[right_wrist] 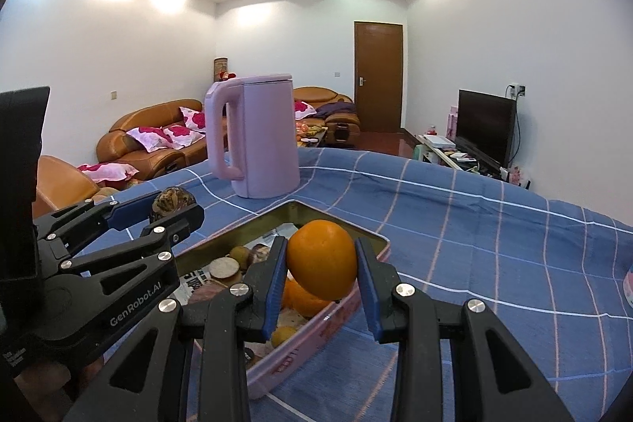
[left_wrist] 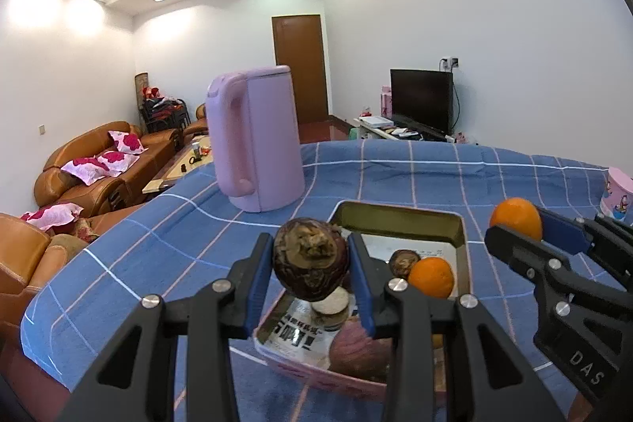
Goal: Organize fruits
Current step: 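Carry the dark brown fruit and the small orange over the tin box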
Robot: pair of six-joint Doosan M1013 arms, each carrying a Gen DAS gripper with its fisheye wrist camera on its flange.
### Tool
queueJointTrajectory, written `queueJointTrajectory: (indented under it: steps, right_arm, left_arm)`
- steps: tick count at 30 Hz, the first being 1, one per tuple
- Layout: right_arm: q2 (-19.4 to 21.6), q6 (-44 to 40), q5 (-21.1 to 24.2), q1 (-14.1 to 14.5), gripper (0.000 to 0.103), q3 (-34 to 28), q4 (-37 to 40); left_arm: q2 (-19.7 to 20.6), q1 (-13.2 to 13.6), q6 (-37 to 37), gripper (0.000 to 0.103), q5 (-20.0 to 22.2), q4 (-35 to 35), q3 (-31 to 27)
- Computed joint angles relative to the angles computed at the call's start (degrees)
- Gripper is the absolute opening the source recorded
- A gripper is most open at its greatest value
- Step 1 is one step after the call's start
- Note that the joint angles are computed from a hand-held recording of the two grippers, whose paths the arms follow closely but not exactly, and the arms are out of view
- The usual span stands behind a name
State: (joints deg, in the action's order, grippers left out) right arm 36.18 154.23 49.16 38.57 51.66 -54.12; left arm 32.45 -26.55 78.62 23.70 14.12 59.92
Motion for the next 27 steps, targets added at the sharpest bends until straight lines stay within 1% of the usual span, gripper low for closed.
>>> queueJointTrajectory:
  steps: [11, 16, 21, 24, 27]
  right_arm:
    - [2.2, -3.5, -0.4, -0.1, 0.036, -3.4, 2.8]
    - [3.3, -5.9, -0.1, -0.4, 0.036, -5.0, 5.3]
    - [4.4, -8.7, 0.5, -0.6, 0.036, -6.7, 8.8]
    - [5.1, -11.1, 1.4, -0.9, 0.036, -7.8, 12.1]
    - [5.5, -12.6, 2.4, -1.2, 0.036, -8.4, 14.6]
  left_arm:
    - [0.7, 0.8, -1.1, 0.040, 1.5, 1.0, -0.5]
    - [1.0, 1.1, 0.1, 0.040, 2.5, -0.4, -0.6]
    - [1.2, 1.3, 1.2, 0.040, 3.3, -1.5, -0.6]
    - [1.6, 1.4, 2.3, 0.040, 4.5, -2.7, -1.0]
    - [2.0, 1.4, 5.0, 0.040, 6.1, -4.8, -1.7]
